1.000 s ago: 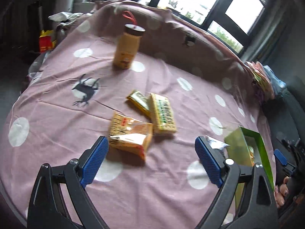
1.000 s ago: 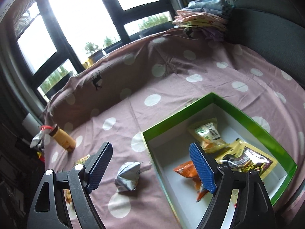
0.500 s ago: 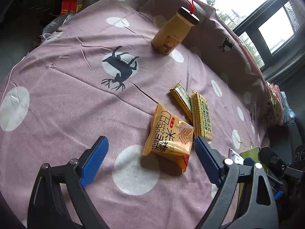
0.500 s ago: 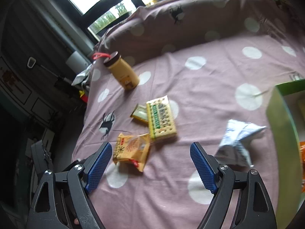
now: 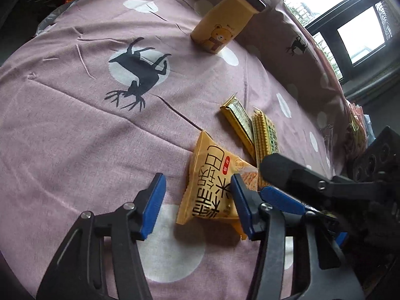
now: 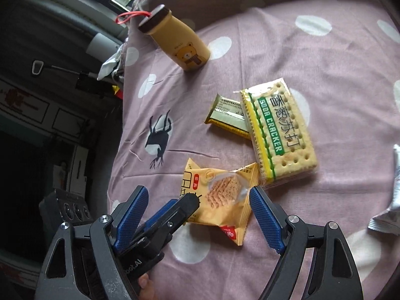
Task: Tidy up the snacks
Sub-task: 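Close the right tool on the yellow rice-cracker packet and lift it, then carry the rice-cracker packet with the right tool toward the box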
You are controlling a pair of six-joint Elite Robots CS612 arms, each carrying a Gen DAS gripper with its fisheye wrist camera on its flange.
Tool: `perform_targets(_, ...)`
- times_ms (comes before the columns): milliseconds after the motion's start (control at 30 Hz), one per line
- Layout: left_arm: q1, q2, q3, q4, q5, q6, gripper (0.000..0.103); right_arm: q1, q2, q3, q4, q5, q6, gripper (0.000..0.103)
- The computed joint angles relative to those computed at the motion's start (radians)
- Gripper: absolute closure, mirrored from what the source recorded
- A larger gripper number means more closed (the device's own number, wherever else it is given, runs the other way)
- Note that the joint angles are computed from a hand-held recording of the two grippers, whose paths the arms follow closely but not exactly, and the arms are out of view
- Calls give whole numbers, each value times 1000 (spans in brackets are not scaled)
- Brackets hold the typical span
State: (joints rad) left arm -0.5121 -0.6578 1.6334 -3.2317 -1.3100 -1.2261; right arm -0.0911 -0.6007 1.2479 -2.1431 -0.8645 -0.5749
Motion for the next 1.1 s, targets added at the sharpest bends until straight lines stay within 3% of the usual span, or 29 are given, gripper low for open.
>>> perform_targets(133,6,13,-5,-54,-52,27,66,2,19,-14,-3,-11,19,33)
perform_targets(667,-49,-21,-9,33,90,144,71,-16,-10,35,24,46,-29,38)
perform_targets(1100,-97,-40,14,-93,194,235,69,-58,-93,175,-180,156,-30,38)
